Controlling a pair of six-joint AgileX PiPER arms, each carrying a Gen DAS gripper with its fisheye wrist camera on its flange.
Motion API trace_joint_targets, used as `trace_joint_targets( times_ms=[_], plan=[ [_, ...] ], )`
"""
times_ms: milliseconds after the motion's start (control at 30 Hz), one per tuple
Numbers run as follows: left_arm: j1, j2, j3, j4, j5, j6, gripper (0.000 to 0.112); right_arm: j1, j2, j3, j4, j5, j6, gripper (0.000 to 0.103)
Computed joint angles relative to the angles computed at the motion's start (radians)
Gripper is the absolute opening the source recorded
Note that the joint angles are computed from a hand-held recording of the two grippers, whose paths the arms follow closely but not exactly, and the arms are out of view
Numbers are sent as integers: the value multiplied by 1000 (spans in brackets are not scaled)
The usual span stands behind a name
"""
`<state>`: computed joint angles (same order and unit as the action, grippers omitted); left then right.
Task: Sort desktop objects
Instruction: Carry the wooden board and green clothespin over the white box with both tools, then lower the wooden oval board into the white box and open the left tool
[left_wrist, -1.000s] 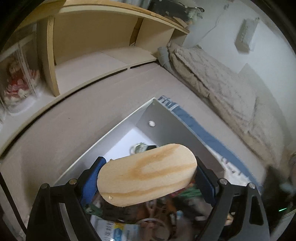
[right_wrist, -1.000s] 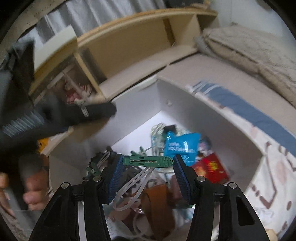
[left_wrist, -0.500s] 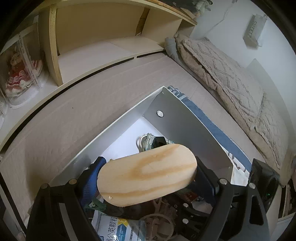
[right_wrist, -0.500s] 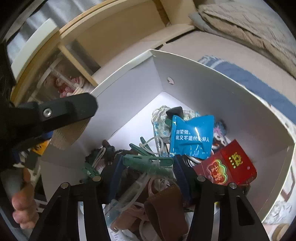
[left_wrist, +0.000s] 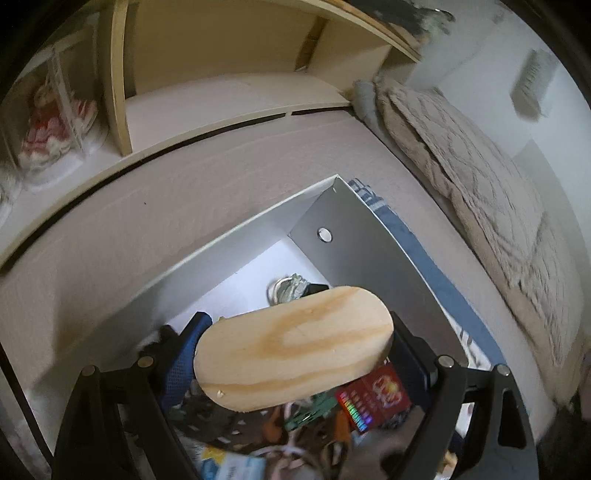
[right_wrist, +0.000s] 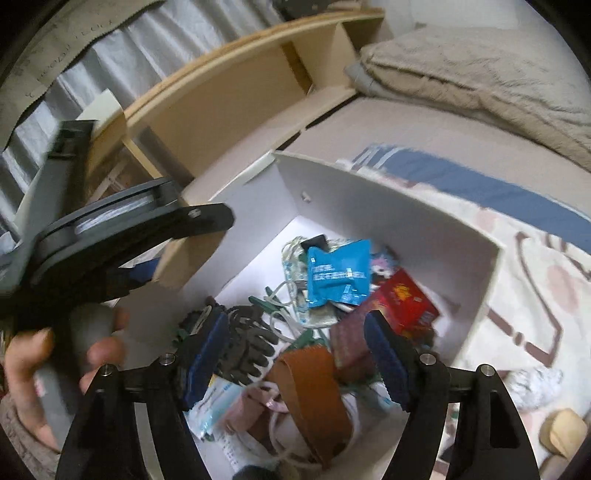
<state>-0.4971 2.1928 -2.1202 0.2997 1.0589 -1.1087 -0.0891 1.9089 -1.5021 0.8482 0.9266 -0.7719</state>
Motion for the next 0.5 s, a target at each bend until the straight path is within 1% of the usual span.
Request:
trace_joint_targets(
  times_ms=[133,333,400,500],
  plan=[
    [-7,89,-129,-11,68,-21,92,-50,-69,75,19,-16,-31,76],
    [-14,150,-224,26,155,-36,92,-112,-123,135,36,-21,-32,76],
    [-9,146,-203,28,155,-67,92,-123,-135,150,41,-24,-29,76],
    [-1,119,-137,20,127,-113,92,-137,-149,170,50,-21,-27,76]
  ],
)
